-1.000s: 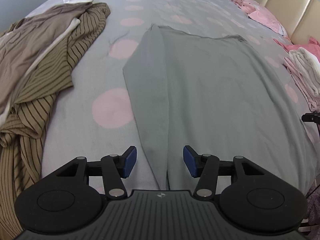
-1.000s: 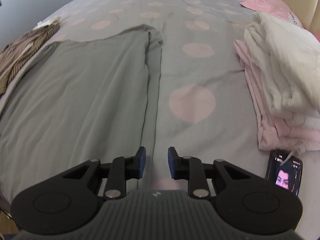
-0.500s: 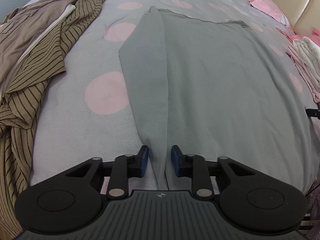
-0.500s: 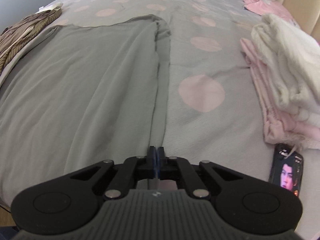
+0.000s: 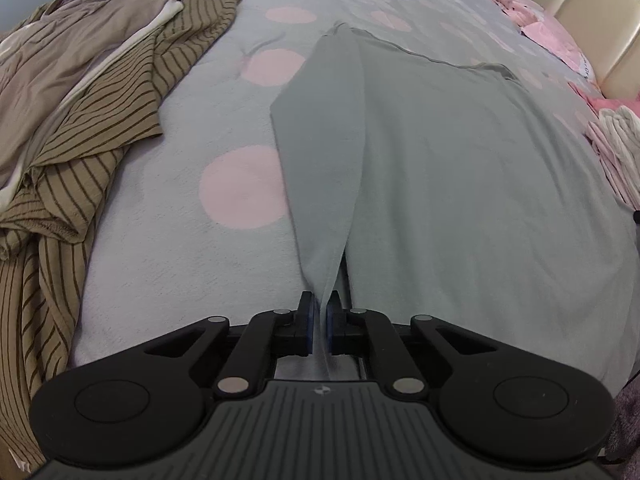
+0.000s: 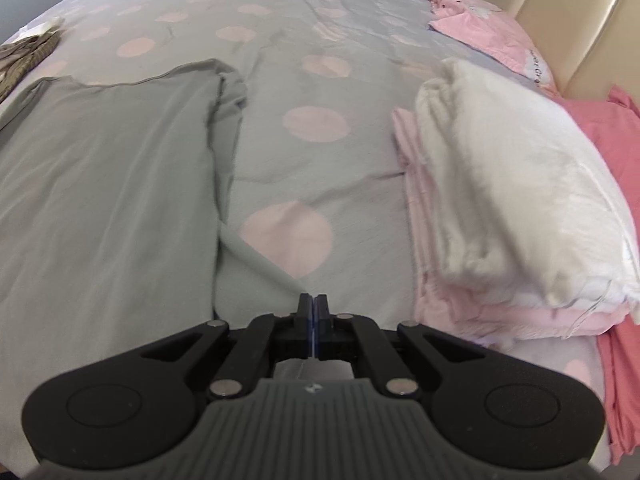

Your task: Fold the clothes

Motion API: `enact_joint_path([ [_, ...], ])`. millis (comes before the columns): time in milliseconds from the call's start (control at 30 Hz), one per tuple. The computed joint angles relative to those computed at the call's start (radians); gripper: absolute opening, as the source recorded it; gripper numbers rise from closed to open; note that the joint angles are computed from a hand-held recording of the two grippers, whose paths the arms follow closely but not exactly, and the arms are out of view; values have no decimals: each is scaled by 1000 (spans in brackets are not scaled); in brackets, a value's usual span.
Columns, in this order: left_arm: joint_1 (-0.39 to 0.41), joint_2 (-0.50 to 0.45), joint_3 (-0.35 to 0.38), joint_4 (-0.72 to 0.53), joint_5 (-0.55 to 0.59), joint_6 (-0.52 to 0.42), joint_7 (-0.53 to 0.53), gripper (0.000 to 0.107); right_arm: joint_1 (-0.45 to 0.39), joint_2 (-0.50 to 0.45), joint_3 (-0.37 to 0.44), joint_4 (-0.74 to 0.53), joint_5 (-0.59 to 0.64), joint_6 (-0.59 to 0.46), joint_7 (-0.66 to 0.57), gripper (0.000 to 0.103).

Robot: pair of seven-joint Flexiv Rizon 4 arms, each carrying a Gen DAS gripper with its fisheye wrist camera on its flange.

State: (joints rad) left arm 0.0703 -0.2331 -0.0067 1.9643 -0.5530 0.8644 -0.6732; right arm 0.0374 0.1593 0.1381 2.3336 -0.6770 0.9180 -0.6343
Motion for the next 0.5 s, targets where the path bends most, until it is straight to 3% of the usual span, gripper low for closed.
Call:
enact_joint_path([
  [233,-1,-3,2,-6,21,-1,-4,2,-47,-10,-25,-44,-150,-69,17,0],
  [333,0,-4,3,-5,25,0,-9,2,-76,-16,-35,-62,-279,-123,46,0],
  [500,6,2,0,6,-3,13,2,0,-96,-22,-53,-81,-300,-121,109,1],
])
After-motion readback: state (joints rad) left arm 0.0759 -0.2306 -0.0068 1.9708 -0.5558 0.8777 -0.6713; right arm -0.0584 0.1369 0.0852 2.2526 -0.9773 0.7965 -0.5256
